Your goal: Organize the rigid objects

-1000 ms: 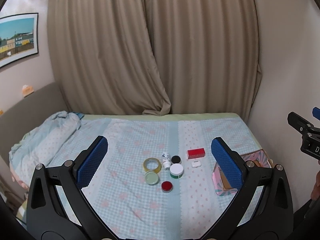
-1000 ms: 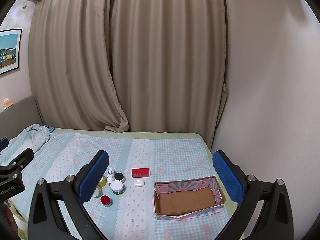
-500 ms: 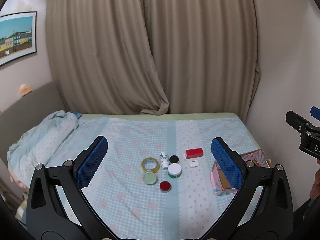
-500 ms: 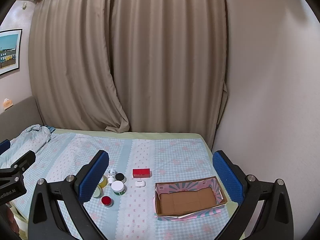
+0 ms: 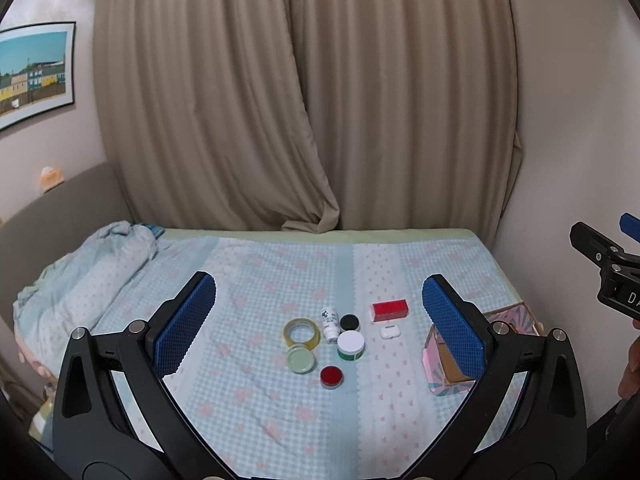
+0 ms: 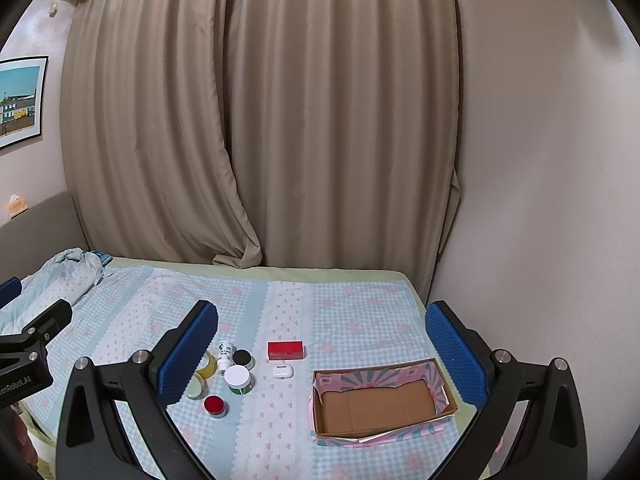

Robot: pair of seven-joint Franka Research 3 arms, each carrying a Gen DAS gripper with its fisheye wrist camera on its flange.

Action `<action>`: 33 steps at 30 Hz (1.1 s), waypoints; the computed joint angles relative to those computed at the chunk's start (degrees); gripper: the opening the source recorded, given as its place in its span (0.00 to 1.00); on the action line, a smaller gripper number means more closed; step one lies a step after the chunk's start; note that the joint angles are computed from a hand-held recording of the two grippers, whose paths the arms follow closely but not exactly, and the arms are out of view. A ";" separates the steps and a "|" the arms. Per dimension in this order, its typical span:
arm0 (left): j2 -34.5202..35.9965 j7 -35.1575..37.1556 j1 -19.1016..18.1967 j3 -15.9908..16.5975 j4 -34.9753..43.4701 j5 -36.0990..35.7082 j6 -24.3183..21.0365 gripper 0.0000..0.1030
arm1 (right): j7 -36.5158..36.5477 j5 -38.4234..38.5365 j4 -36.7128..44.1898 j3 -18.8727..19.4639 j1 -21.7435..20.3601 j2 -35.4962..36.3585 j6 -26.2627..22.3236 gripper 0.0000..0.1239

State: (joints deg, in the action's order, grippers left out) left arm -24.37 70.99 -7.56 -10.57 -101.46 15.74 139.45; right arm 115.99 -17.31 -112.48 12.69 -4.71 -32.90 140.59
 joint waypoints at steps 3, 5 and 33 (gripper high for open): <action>-0.08 -0.12 0.00 -0.03 -0.11 -0.06 -0.01 1.00 | -0.04 -0.13 -0.09 -0.07 -0.01 0.26 0.60 0.83; -0.10 -0.21 0.03 -0.08 -0.14 -0.04 -0.01 1.00 | 0.05 -0.17 -0.07 -0.05 -0.03 0.36 0.75 0.83; 10.48 2.91 0.62 2.41 7.41 -5.57 -5.84 0.99 | 0.79 -0.68 6.16 -1.10 3.91 11.17 -0.77 0.83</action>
State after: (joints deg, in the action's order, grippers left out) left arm -13.89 73.90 -6.95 -8.15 -94.05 10.17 133.61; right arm 116.77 -17.99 -106.32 11.59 -0.81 -21.73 139.82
